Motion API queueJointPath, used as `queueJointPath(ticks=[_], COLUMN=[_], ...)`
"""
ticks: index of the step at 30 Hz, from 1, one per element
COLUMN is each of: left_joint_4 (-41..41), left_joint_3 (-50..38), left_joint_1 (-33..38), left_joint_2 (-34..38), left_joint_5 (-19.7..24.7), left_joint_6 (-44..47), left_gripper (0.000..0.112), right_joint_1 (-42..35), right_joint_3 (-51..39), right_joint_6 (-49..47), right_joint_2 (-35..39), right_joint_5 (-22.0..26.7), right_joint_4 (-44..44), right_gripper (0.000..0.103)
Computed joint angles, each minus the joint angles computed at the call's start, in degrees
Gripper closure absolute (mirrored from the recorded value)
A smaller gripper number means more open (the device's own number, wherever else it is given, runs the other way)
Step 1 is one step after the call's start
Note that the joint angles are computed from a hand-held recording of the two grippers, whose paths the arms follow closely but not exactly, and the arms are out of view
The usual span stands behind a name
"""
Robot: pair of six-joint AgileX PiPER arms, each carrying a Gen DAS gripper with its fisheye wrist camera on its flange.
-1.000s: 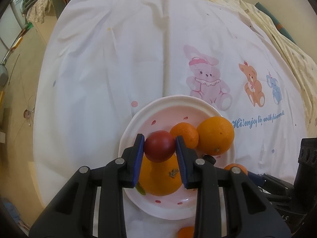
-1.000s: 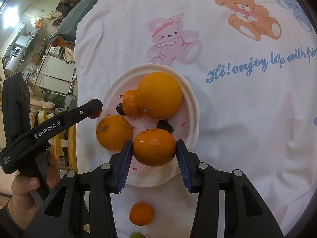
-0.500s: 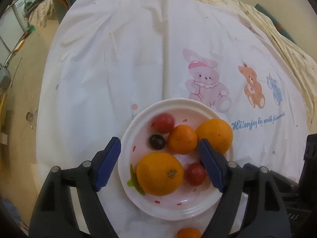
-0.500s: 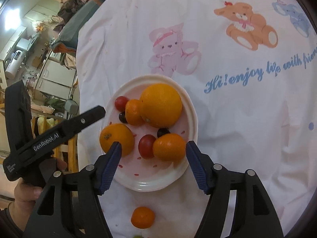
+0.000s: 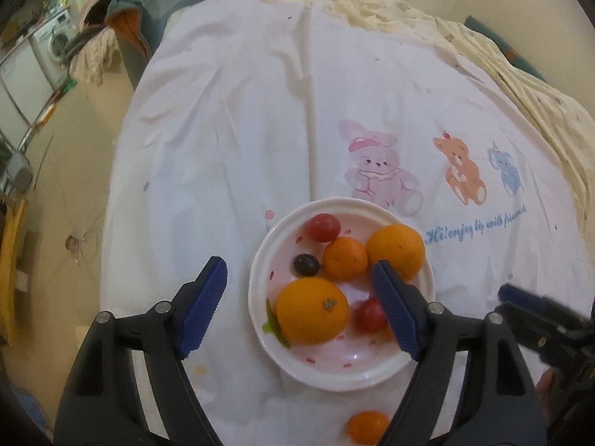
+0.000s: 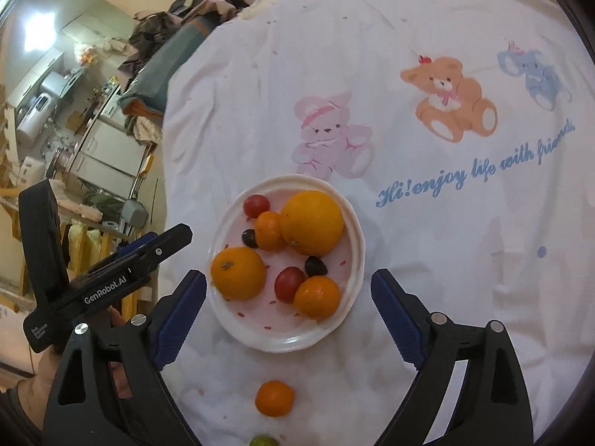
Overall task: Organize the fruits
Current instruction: 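Open both tools and lift them away from the plate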
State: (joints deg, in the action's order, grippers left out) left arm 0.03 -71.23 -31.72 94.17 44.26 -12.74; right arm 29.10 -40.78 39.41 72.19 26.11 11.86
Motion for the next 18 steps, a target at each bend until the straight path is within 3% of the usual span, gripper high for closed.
queueJointPath(ticks=[9,18], left_joint_4=[0.6,0.3], left_joint_3=[3.9,14.7], left_joint_1=[-0.7,-1.5], left_joint_2=[-9.3,-20.2], left_joint_5=[5.0,6.0], left_joint_6=[-1.1,-3.7], left_gripper=[0.035,0.035], right_joint_1=[10.6,23.9], right_joint_3=[-2.2,0.8], right_joint_6=[22.2,42.8], right_joint_2=[-7.5,-13.4], right_joint_5=[9.3,16.5], right_joint_4=[-18.1,-31.4], right_gripper=[0.011,0.011])
